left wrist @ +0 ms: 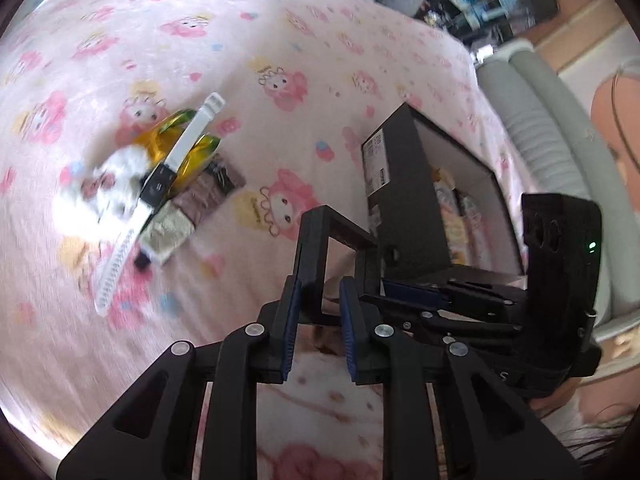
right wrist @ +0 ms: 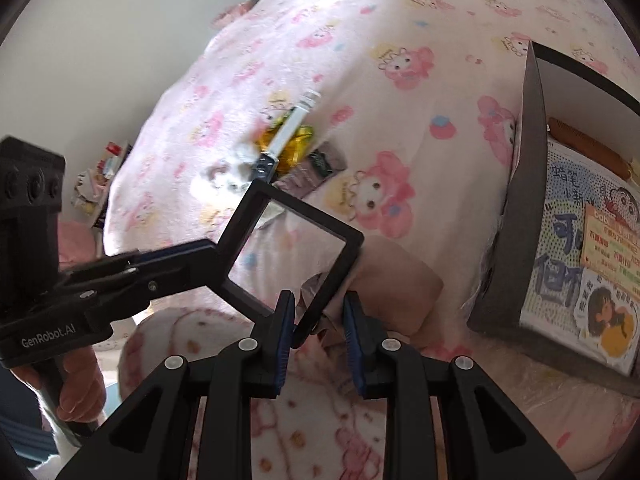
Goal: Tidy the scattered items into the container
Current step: 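Lift the black frame and carry it toward the box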
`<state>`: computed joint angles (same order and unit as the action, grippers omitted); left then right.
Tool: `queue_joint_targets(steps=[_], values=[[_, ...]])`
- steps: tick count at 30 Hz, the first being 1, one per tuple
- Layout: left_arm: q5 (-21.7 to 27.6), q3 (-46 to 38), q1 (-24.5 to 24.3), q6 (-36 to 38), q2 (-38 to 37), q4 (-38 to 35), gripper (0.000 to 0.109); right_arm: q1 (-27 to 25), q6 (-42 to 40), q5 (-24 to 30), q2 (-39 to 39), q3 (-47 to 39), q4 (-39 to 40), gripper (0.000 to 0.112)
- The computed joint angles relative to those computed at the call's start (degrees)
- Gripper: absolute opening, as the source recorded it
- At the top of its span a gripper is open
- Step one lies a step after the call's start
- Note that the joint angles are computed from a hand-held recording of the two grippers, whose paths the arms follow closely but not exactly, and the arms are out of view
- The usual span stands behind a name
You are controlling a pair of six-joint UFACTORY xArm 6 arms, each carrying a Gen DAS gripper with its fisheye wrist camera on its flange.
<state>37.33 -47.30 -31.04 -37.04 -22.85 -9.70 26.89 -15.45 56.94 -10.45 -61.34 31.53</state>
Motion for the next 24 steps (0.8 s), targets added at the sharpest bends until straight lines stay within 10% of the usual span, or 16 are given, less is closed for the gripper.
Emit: queue_joint_targets(steps=[7, 11, 24], values=[[8.7, -7.8, 4.7, 20.7, 11.5, -15.3, 0.018, -0.5, 1.9, 1.5, 4.9, -0.4, -0.1, 0.022], [11.2, -8.5, 6.3, 18.2, 11.7, -7.6, 0.021, -1.3, 1.4, 1.4, 3.1, 1.1, 1.0, 0.022], [9.7, -3.6, 11.8, 29.8, 15.0, -22.8, 0.031, 0.7, 0.7, 10.1, 15.6, -9.8, 4.8, 0.022]])
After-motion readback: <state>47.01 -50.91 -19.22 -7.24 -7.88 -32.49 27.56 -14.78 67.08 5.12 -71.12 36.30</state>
